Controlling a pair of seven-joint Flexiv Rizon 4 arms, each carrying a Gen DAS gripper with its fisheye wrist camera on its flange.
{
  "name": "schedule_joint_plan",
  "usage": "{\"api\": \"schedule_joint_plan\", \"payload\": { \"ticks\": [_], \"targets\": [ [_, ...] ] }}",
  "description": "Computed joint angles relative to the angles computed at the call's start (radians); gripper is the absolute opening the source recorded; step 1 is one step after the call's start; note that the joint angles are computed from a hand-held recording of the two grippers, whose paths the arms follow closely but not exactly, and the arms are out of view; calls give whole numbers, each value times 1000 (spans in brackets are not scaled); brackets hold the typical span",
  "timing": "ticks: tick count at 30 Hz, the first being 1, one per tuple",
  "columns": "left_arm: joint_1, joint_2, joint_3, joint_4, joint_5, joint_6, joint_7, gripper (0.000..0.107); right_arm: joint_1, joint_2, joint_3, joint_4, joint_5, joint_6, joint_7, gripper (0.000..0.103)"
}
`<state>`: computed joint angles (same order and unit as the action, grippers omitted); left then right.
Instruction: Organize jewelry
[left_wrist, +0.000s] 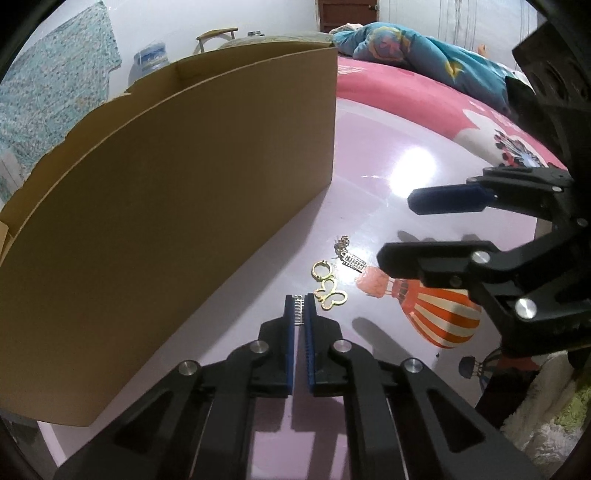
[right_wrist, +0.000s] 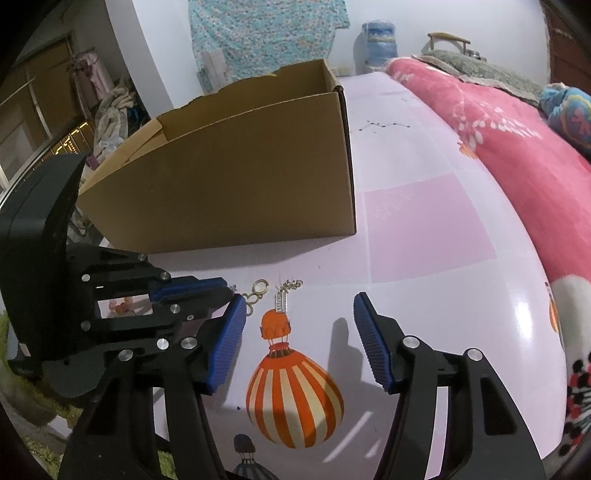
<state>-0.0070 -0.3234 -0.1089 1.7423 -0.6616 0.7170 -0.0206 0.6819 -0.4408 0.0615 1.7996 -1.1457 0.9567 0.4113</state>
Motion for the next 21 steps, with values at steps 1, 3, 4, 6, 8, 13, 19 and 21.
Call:
{"api": "schedule_joint_plan", "payload": {
  "ticks": [1, 3, 4, 6, 8, 13, 19, 21],
  "targets": [
    [1, -1, 1, -3, 1, -6, -5, 5, -1, -2, 0, -1, 0, 2, -2, 54],
    [3, -4, 4, -8, 3, -15, -25, 5, -3, -7, 0, -6, 4, 5, -11, 51],
    [4, -4, 6, -9, 4, -16, -31, 5, -2, -10, 0, -9, 8, 5, -16, 49],
    [3, -4, 9, -8, 7, -12, -49, 5, -1, -18, -2, -20, 14, 4, -32, 46],
    [5, -3, 13, -7, 10, -8, -70, 5, 4, -30, -2, -35, 29, -8, -61, 40],
    [10, 3, 17, -1, 18, -4, -106, 5, 17, -59, -8, -74, 71, -34, -143, 27],
    [14, 7, 19, 2, 23, -1, -122, 5, 43, -85, -12, -114, 130, -101, -249, 10],
    [15, 7, 17, 2, 21, 0, -125, 5, 46, -84, -13, -116, 139, -108, -267, 4]
  ]
}}
